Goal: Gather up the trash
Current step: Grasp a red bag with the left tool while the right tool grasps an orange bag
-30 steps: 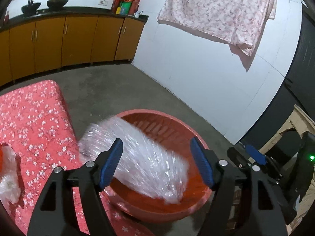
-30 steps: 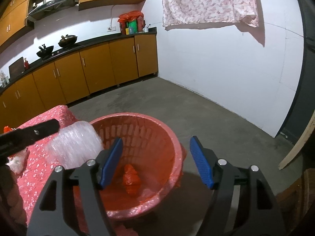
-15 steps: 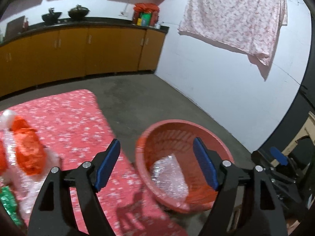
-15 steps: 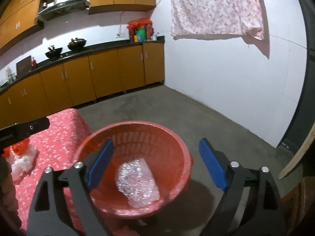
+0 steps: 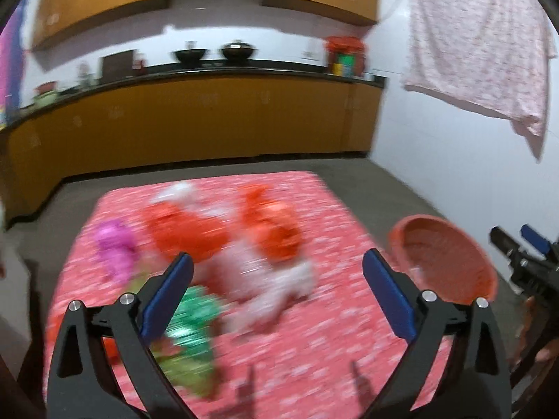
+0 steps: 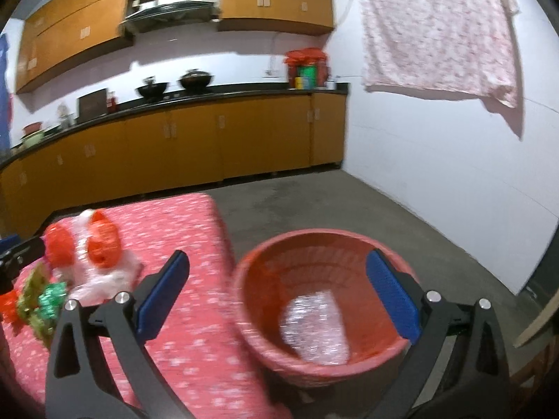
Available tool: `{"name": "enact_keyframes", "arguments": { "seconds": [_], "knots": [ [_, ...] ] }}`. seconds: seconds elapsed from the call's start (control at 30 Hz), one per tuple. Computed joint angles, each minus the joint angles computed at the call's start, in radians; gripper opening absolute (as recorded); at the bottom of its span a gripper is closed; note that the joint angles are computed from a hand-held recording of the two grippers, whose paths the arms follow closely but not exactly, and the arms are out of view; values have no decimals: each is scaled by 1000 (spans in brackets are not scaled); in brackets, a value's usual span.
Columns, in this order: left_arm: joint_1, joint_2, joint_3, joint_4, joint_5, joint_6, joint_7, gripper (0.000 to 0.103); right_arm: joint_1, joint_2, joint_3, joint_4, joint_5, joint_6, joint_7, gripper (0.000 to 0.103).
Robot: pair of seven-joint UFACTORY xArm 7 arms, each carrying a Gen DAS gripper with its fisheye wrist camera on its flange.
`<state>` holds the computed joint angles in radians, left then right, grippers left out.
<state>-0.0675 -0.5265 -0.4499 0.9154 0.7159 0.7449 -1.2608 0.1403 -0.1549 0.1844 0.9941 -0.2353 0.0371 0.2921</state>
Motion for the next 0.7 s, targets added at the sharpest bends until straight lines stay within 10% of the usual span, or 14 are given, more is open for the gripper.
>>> {"name": "enact_keyframes", "arguments": {
  "seconds": [0.3,0.7],
  "knots": [
    [8,-398,64,-298,-129,268,52,97,106,31,49,12,23,28,-1,99],
    [45,-516,156,-505,-247,132,178,97,151,71,80,61,-165,101,143,99]
  ]
}}
